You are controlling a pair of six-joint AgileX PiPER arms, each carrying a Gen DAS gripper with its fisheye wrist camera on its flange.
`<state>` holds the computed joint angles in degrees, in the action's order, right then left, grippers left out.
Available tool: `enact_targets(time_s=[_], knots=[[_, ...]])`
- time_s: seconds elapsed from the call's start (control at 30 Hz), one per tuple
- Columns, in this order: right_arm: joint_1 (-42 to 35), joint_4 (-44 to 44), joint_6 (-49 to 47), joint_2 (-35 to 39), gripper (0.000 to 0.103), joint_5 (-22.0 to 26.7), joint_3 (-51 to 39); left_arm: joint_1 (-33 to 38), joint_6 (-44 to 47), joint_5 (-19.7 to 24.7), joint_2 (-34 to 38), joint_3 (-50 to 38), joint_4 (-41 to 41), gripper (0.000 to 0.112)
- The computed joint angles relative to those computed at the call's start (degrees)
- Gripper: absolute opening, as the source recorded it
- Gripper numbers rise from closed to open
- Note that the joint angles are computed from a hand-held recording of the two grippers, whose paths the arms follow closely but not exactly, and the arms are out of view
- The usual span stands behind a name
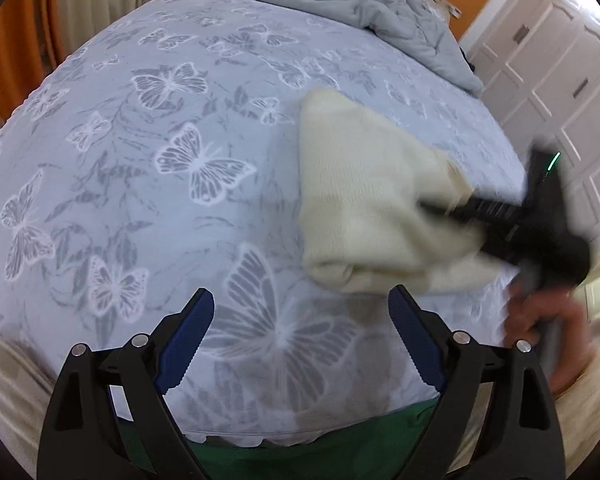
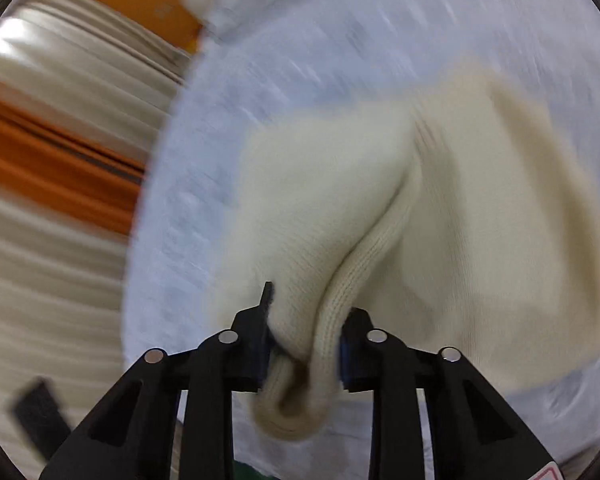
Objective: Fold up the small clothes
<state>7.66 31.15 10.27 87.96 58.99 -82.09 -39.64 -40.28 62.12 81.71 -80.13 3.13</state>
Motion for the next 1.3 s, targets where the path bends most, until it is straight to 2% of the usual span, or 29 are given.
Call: enact_targets(time_s=[0.1,0.17,0.23,0.33,0.4,0.47,0.53,0.67,0.7,0.77,0.83,0.93,1.0,1.07,1.13,1.23,1.3], knots=[[-2.3,-3.3,-0.9,-2.1,0.021,4.3,-10.0,-2.7,0.3,0.0,1.7,-1.0,1.5,0.087],[-6.2,-3.9,-3.1,-3.4,0.021,6.5,-10.4,-3.6,0.9,-0.6,2.9,-1.9,1.5,0.087],[-10.7,-5.4,-6.3,-4.4,0.022,7.6,-5.8,-4.1,1.3,-1.3,4.2,-2.8,0.9,0.087],[-16.5,-7.3,-10.7,-2.1,0.022,6.0,6.4,-4.7,1.6,-1.6,6.4,-4.2,-0.2,0.087],[-19.3,-3.9,-13.8,-0.9,0.023,4.0,12.9,-6.1,1.5,-1.4,8.6,-5.9,1.0,0.087],[-21.5,0.7,-15.0,-2.6,0.023,3.2,15.0,-7.8,1.7,-0.9,11.1,-8.1,3.0,0.087],[-22.7,4.3,-15.8,-3.2,0.023,4.2,14.2,-9.3,2.8,-0.4,14.4,-11.0,4.6,0.087],[-24.9,10.1,-17.1,-4.8,0.023,9.8,7.1,-12.0,4.1,0.0,21.5,-18.5,8.1,0.086],[-24.8,10.2,-16.8,-4.8,0.022,10.3,5.1,-12.6,5.0,-0.2,23.8,-21.1,9.6,0.069],[-24.1,7.2,-15.7,-6.2,0.022,10.2,2.4,-11.1,6.6,0.8,27.0,-24.7,7.1,0.043],[-25.1,4.5,-16.6,-5.7,0.022,9.1,4.6,-8.7,5.0,-0.9,27.3,-23.6,3.8,0.034],[-24.2,-1.4,-17.0,-0.9,0.022,5.2,13.4,-8.3,5.7,-0.6,28.0,-22.5,2.9,0.034],[-24.9,1.0,-19.1,-2.4,0.023,1.7,17.2,-9.2,6.5,0.3,28.9,-22.5,2.9,0.034],[-24.9,0.8,-16.8,-3.2,0.025,3.0,15.2,-8.8,5.9,0.4,28.5,-21.4,1.3,0.038],[-24.7,-1.7,-15.2,-5.1,0.034,4.9,13.1,-7.9,4.7,0.8,26.9,-20.5,0.0,0.044],[-20.7,-11.4,-8.1,-9.6,0.036,4.6,8.8,-7.6,4.9,1.2,22.5,-18.6,-0.3,0.047],[-19.0,-13.2,-6.3,-12.2,0.036,4.0,8.0,-8.1,4.8,2.1,19.8,-17.7,0.7,0.053]])
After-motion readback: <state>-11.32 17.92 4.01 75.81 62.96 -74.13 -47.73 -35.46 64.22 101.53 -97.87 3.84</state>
